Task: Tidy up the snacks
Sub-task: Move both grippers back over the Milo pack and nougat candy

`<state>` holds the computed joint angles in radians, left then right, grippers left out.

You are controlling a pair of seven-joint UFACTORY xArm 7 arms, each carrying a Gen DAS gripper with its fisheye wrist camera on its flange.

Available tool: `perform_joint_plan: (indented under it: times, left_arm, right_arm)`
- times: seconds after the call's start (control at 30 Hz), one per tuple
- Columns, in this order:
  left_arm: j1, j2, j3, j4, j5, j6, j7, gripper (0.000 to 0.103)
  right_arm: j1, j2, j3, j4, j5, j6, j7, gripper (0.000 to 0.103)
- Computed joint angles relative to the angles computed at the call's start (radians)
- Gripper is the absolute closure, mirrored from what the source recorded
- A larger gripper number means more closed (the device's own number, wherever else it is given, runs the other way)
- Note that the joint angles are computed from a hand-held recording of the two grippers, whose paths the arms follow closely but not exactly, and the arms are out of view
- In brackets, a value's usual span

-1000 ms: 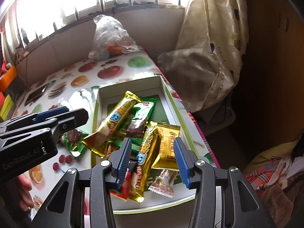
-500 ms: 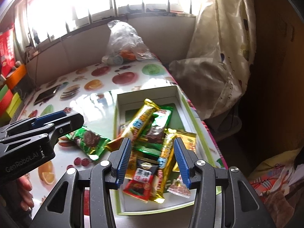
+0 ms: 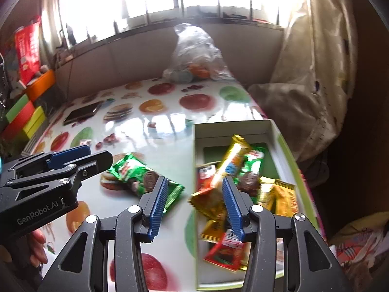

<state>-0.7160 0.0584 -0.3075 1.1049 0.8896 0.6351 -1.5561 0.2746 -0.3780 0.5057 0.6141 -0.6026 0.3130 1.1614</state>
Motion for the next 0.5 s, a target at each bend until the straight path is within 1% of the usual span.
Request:
perform_joint_plan:
  times: [0.13,0.3,0.37,0.43,0.5]
  left_arm:
    - [0.019,-0.044,0.005,-0.057,-0.006,-0.009,-0.021,0.057]
    - [0.071,-0.118,-0.008,-0.154,-0.019,-0.028,-0.077,0.057]
    - [0.091,-0.134,-0.019,-0.178,-0.032,-0.031,-0.080,0.057]
    - [0.112,-0.155,-0.026,-0.210,-0.041,-0.042,-0.087,0.057]
    - [0.130,-0.171,-0.034,-0.233,-0.049,-0.053,-0.092,0.057]
  right_arm:
    - [-0.005,0.059,0.014,0.040,-0.034,-0.007,0.011,0.057]
    - [0.029,0.143,-0.014,0.087,-0.073,-0.031,-0.004,0.057]
    - [0.053,0.185,-0.036,0.112,-0.087,-0.043,-0.025,0.057]
    - [0.086,0.227,-0.067,0.138,-0.086,-0.058,-0.065,0.056]
    - [0.138,0.274,-0.111,0.164,-0.025,-0.075,-0.172,0.053]
